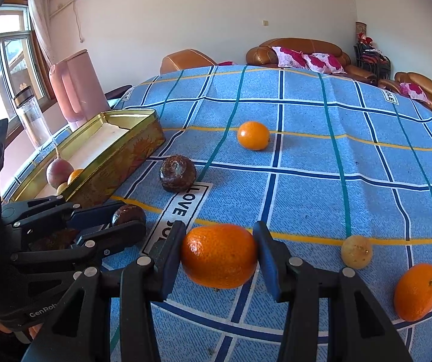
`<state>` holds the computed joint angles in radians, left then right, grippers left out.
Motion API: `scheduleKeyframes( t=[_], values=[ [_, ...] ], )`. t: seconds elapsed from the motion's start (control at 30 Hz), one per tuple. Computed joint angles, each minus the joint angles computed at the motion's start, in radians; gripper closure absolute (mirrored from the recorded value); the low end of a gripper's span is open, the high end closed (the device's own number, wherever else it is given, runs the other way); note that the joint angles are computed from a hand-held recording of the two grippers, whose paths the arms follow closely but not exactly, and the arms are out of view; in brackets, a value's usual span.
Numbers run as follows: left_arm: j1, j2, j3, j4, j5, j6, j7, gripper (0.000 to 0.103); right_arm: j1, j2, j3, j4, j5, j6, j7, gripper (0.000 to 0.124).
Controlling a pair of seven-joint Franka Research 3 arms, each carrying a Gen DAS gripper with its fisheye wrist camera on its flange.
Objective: Organize fruits
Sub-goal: 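Lift and carry the orange and brown fruit over the gold tray with both tools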
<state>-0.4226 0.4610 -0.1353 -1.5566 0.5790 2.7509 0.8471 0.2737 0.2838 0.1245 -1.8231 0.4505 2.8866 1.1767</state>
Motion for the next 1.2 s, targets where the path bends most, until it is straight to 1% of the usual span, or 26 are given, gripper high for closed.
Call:
scheduleKeyframes(
  t=[0.2, 0.27, 0.33, 0.57, 0.73, 0.9, 1.2],
  values=[
    [-0.013, -0.021, 0.029, -0.030, 0.047, 0.045, -0.066, 0.074, -0.011, -0.009, 0.019, -0.014, 0.033, 0.025, -0.041, 0.076],
    [-0.017, -0.028, 0.039, -0.040, 0.069, 0.060, -0.096, 0.074, -0.024, -0.015, 0.039, -0.021, 0.070, 0.039, -0.083, 0.076],
    [-0.021, -0.038, 0.049, -0.055, 0.094, 0.083, -0.127, 0.074, -0.022, -0.020, 0.041, -0.029, 0.084, 0.056, -0.100, 0.076],
    [-0.051, -0.064, 0.100, -0.083, 0.238, 0.123, -0.285, 0.074, -0.031, -0.030, 0.065, -0.043, 0.156, 0.094, -0.182, 0.076],
    [-0.064, -0.082, 0.121, -0.095, 0.361, 0.127, -0.409, 0.074, -0.043, -0.041, 0.089, -0.057, 0.221, 0.130, -0.259, 0.076],
    [-0.060, -0.097, 0.116, -0.100, 0.480, 0.116, -0.513, 0.074, -0.043, -0.049, 0.100, -0.068, 0.265, 0.163, -0.316, 0.076],
    [-0.042, -0.118, 0.093, -0.109, 0.631, 0.098, -0.654, 0.074, -0.054, -0.057, 0.132, -0.079, 0.339, 0.211, -0.404, 0.076]
  ],
)
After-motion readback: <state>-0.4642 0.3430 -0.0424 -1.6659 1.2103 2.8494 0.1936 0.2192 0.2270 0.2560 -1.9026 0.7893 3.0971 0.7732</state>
